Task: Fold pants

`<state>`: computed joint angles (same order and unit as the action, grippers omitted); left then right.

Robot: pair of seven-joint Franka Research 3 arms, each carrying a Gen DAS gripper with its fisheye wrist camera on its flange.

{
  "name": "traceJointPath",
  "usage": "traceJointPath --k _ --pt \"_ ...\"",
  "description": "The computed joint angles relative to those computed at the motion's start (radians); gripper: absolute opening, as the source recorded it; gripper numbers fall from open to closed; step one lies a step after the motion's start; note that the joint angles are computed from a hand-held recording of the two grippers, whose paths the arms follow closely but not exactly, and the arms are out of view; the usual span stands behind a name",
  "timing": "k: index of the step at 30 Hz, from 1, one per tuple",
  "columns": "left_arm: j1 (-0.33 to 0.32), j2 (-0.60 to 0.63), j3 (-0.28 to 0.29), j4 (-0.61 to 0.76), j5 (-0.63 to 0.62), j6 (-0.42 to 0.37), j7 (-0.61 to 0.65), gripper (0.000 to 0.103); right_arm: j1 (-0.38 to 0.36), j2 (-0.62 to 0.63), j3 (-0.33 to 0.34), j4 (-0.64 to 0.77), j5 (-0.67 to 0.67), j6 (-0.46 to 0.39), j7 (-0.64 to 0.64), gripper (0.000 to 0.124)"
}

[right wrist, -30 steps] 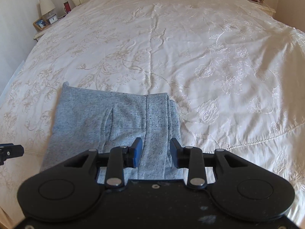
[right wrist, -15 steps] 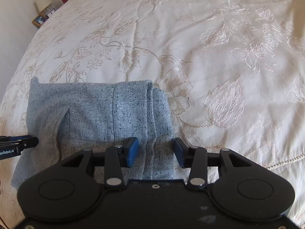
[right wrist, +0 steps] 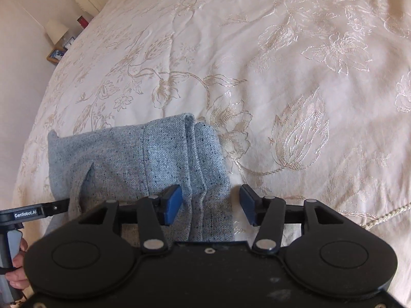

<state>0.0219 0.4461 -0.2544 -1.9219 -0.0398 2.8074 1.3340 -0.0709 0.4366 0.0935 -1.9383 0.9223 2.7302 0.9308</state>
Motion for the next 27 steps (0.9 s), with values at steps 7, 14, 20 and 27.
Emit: traceJointPath --k 7,14,20,27 --pt "-0.037 -0.159 0.04 -0.141 0.063 0.105 -0.108 0.014 0.047 -0.132 0.003 -0.081 0.035 0.044 -0.032 0.013" --pt "-0.081 -0.348 0.197 -0.246 0.361 0.098 -0.352 0.013 0.149 -0.189 0.019 -0.004 -0.016 0.011 -0.008 0.012" --pt "0.038 -0.349 0.232 -0.214 0.416 0.003 -0.362 0.016 0.26 0.045 0.043 0.334 -0.126 -0.052 0.152 0.011" --pt "0.08 -0.292 0.264 -0.158 0.546 -0.171 -0.538 0.021 0.539 0.279 -0.194 0.627 -0.642 -0.119 0.642 0.019"
